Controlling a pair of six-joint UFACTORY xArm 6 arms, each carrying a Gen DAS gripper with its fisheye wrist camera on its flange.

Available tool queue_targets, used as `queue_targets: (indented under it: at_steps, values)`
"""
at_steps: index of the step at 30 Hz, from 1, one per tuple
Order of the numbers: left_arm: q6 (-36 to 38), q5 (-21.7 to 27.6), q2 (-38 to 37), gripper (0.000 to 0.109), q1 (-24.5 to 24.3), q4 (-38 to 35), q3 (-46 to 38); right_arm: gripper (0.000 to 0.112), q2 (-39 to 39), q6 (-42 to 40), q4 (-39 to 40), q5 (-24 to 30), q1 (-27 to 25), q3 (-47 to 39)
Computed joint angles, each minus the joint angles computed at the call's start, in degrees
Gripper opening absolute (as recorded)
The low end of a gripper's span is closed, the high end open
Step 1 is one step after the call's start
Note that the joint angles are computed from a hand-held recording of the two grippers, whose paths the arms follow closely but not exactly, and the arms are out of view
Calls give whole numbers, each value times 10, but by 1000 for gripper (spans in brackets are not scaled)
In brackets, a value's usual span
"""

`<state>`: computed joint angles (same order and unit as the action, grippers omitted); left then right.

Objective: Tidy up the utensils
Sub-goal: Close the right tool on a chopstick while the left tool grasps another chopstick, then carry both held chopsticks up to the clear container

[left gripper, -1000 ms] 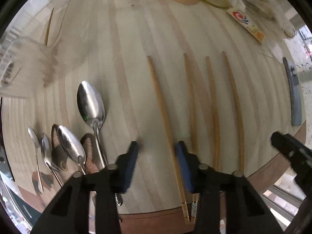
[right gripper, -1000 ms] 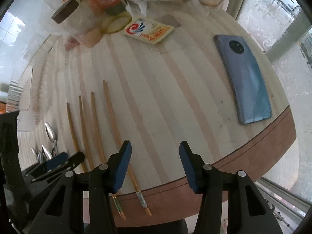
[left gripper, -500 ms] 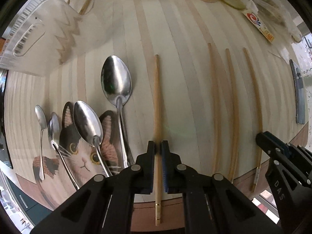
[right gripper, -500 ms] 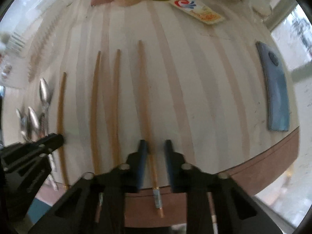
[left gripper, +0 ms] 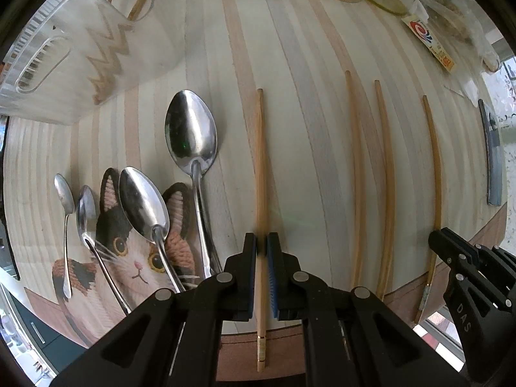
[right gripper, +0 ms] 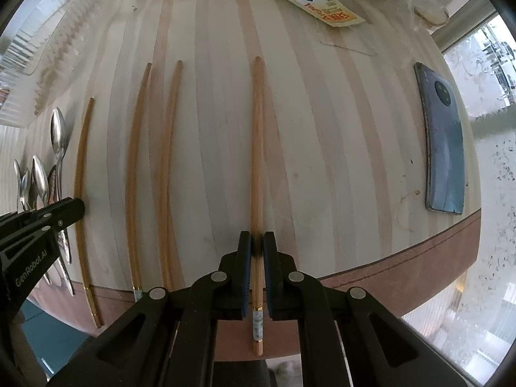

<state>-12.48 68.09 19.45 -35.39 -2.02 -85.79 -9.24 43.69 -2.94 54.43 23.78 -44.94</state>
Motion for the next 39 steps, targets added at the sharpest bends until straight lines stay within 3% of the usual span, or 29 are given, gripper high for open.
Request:
queue_targets:
  at_steps: [12,27,35,39]
  values:
    - [-16,-1,6,4,-20,21,-9,7,29,-12,-3,-16,-16,-22]
    - [-34,-13,-27,4,-51,29,-42,7,-89,-7,6,-27,-44,32]
    - [-40,-8,-27,4,-38,25,-119,7,-109,-31,-1,-12,-68,-26]
    - [-40,-1,-16,4,-15,24,-172,7,-76,-42,-2,-21,-68,-85]
